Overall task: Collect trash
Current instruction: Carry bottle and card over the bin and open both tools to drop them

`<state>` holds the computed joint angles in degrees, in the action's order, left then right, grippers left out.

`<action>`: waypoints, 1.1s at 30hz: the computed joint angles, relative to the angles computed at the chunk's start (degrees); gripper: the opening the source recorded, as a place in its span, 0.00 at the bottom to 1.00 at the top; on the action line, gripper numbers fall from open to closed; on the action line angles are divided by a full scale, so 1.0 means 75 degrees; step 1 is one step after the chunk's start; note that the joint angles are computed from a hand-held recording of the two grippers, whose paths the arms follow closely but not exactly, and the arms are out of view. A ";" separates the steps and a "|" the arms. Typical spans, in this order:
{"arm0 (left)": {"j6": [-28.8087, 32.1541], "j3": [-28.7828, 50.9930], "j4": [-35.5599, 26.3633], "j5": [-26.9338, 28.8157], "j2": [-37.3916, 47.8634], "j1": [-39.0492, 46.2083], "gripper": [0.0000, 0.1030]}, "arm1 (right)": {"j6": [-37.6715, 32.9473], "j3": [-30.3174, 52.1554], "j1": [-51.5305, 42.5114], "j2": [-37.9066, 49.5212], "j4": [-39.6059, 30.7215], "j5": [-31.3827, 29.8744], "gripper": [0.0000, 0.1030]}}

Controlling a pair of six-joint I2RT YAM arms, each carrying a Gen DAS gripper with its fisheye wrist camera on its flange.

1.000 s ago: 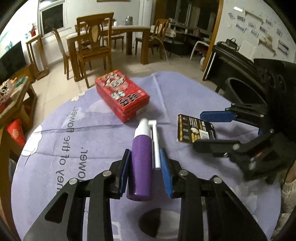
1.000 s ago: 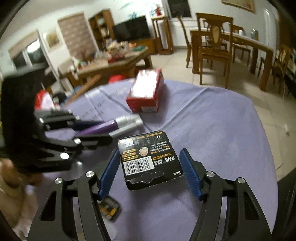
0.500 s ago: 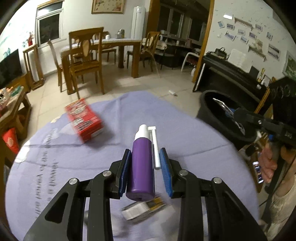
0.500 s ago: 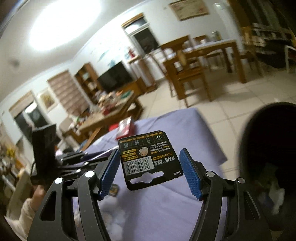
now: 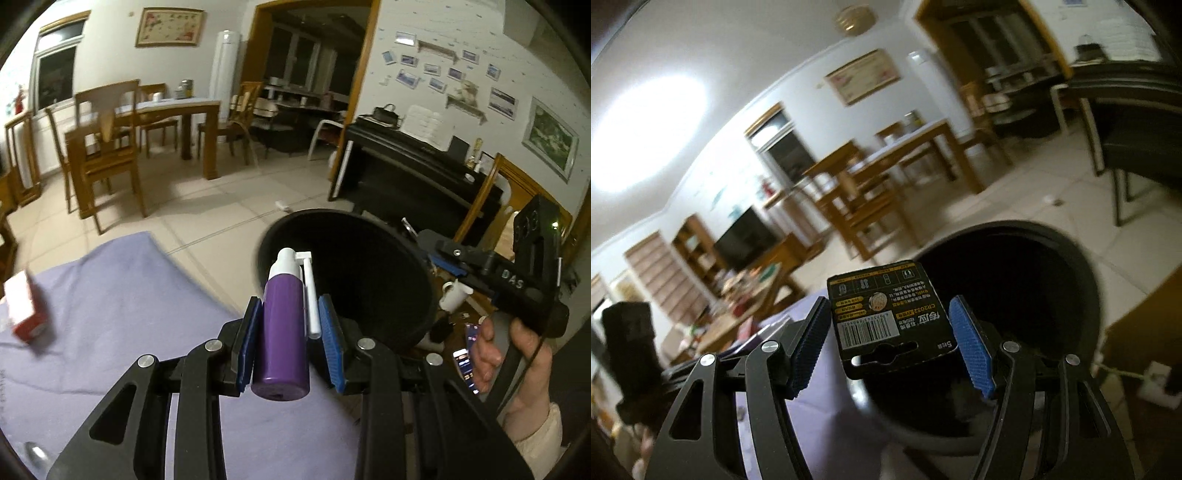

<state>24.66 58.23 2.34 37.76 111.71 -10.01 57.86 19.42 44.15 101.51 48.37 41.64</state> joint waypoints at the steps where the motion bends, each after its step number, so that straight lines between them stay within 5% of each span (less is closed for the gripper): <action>1: -0.0142 -0.0031 0.0099 -0.0007 0.0027 -0.0144 0.31 | 0.0097 -0.0227 -0.0052 -0.0054 0.0105 0.0098 0.64; 13: -0.1174 -0.0265 0.1148 -0.0820 0.0510 -0.1385 0.31 | 0.0430 -0.1580 -0.0744 0.1113 0.2351 -0.0071 0.64; 33: -0.1243 -0.0373 0.1455 -0.1087 0.0588 -0.1699 0.31 | 0.0349 -0.0369 -0.0922 0.2218 0.2167 -0.0485 0.64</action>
